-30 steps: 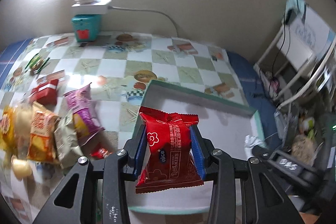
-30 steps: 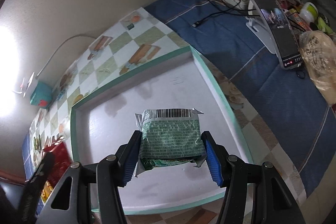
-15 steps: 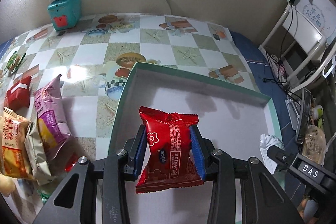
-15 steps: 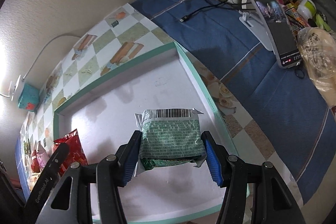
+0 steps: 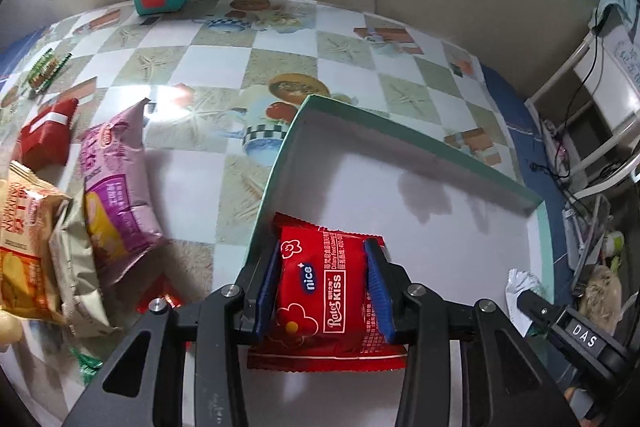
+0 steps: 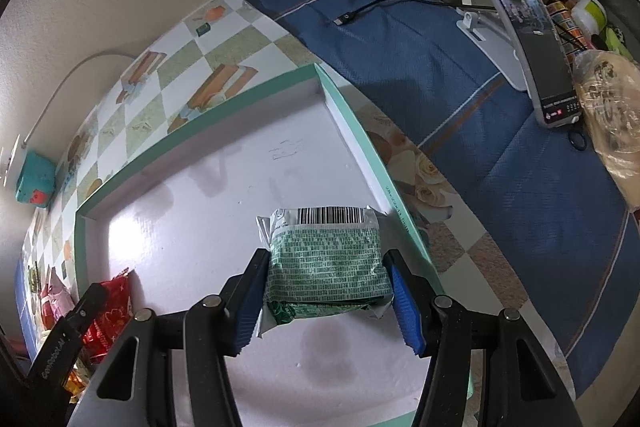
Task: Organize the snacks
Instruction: 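Lift and carry both held packets over the white box lid, then open the right tool releasing the green pack while the left tool releases the red packet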
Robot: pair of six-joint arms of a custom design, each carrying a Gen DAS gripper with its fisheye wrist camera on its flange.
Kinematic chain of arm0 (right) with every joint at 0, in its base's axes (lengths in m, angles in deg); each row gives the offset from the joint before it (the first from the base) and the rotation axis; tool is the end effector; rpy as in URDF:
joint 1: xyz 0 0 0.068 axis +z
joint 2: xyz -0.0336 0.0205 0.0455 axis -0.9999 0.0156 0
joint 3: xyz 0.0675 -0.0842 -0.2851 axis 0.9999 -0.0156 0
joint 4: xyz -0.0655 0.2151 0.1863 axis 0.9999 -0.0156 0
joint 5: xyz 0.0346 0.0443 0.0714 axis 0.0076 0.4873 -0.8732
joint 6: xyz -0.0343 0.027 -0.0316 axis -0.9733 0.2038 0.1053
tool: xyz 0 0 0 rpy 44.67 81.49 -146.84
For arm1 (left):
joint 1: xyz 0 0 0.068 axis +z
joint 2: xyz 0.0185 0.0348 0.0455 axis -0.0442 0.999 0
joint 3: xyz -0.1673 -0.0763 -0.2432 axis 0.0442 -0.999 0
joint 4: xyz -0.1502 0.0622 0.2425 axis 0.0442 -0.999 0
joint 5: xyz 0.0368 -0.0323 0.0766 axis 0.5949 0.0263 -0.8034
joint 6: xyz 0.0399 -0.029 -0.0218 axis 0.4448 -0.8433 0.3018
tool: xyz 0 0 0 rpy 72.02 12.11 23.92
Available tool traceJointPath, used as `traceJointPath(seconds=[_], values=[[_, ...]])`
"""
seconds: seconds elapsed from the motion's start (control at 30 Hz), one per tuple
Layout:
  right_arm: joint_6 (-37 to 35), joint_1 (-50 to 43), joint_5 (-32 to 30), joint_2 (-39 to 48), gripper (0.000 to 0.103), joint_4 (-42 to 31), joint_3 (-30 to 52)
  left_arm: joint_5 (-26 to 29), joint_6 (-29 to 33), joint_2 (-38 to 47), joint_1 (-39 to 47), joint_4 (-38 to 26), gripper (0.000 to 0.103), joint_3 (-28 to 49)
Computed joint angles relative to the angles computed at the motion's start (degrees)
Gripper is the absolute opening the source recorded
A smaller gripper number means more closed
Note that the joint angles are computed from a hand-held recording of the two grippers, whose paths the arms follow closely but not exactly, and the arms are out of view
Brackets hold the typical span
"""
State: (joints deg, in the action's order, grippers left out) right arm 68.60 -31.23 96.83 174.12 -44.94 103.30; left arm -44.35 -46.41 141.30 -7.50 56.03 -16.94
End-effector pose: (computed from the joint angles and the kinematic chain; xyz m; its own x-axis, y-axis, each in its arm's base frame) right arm 0.1834 0.2700 0.1573 -0.6469 0.6978 -0.3077 0.6968 0.7047 0.1332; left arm 0.2706 -0.0329 0.1406 -0.9130 0.0506 -0.4048 0.1642 0.9540 -0.2510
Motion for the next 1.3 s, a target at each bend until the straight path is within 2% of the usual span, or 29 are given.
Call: traceJointPath(seconds=[0.43, 0.63, 0.83, 1.13, 1.2, 1.27, 1.3], values=[[-3.05, -0.08, 0.16, 0.69, 0.061, 3.86, -0.7, -2.47, -2.33, -1.85, 1.09, -7.98, 0.044, -0.95], [-3.47, -0.42, -0.05, 0.74, 0.061, 4.33, -0.82, -1.98, -2.32, -2.12, 1.16, -7.46, 0.045, -1.3], [-3.86, -0.61, 0.0, 0.62, 0.061, 4.84, -1.15, -1.35, -2.22, -0.74, -0.94, -2.92, 0.045, -0.95], [-6.39, -1.21, 1.26, 1.15, 0.061, 5.52, -0.19, -0.83, -2.39, 1.4, -0.92, -1.12, 0.045, 0.7], [-6.76, -1.29, 1.6, 1.28, 0.063, 5.13, 0.19, -0.97, -2.02, 1.25, -1.19, -0.72, 0.047, 0.59], [-6.44, -1.27, 1.64, 1.76, 0.063, 4.5, 0.62, -1.63, -1.65, 1.41, -1.83, -1.07, 0.058, 0.8], [-6.35, -1.25, 1.35, 1.98, 0.063, 4.41, 0.75, -1.72, -1.63, 1.32, -2.01, -1.29, 0.059, 0.86]])
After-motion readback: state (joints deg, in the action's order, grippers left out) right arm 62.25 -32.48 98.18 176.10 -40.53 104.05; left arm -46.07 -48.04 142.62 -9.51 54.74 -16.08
